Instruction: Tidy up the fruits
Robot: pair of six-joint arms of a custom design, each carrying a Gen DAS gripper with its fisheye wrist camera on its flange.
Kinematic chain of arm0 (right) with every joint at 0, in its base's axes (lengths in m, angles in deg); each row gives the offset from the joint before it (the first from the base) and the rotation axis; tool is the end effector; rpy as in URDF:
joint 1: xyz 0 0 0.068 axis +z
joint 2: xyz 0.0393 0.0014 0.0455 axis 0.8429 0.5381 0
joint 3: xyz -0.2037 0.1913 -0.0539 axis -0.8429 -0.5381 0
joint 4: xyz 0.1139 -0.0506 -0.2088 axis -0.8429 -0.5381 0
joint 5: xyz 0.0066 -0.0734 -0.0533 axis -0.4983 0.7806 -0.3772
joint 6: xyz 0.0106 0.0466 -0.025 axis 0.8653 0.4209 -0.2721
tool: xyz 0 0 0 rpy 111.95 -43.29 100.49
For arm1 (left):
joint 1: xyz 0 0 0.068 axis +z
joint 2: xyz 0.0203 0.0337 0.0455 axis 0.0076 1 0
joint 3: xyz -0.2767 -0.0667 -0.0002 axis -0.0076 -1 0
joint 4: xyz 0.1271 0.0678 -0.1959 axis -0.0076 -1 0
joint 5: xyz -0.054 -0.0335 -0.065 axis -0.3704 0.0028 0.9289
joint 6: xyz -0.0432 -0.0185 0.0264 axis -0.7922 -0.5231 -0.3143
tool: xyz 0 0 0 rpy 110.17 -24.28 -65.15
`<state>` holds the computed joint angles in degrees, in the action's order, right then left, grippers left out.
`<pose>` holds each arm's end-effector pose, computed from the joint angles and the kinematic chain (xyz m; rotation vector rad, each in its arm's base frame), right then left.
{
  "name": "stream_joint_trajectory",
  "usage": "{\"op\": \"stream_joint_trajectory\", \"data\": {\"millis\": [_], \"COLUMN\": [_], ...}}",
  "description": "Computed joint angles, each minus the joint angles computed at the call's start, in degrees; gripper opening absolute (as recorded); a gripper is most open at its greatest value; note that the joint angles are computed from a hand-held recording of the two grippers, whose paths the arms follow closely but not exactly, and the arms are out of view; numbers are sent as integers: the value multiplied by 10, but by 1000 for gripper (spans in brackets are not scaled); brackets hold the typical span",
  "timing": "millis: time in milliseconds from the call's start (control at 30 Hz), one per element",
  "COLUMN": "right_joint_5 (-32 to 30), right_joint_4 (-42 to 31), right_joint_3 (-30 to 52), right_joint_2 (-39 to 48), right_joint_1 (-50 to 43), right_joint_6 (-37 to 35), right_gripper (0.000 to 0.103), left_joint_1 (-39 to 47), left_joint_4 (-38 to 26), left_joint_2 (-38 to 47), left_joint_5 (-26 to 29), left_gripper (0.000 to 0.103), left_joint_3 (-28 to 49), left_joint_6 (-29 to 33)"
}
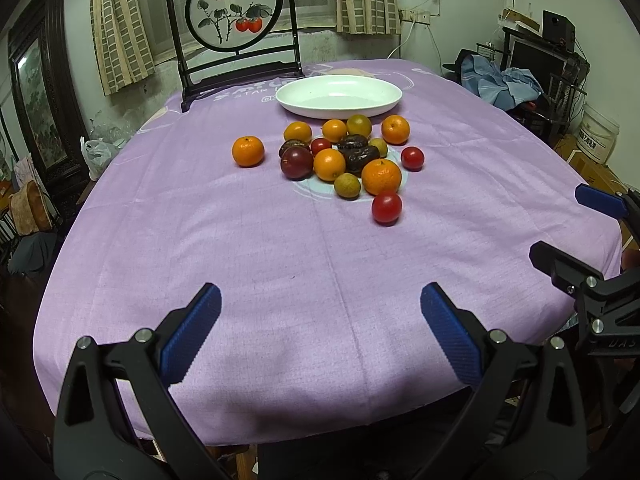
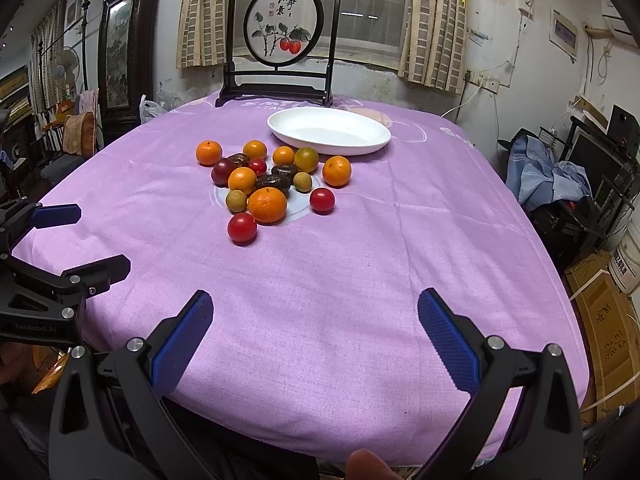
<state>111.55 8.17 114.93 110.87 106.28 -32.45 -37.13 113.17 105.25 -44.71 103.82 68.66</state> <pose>0.1761 0.1675 0.1008 -0.0075 2.2738 -0.1124 0.2338 -0.1700 0.1021 0.5082 2.3048 -0.1174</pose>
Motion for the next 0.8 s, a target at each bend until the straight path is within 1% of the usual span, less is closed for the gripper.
{"op": "stream_joint_trajectory", "data": {"millis": [800], "right_joint_5": [-2], "right_joint_4": [4], "right_joint_3": [-4], "right_joint_2": [-2], "right_joint_1": [-2], "right_joint_6": [-3], "right_gripper": [102], "left_joint_1": [1], "left_joint_4": [11], "left_joint_2": [13], "left_joint_5": [-1], "left_gripper": [101], "left_joint_3": [-3], "left_joint_6": [-2]}}
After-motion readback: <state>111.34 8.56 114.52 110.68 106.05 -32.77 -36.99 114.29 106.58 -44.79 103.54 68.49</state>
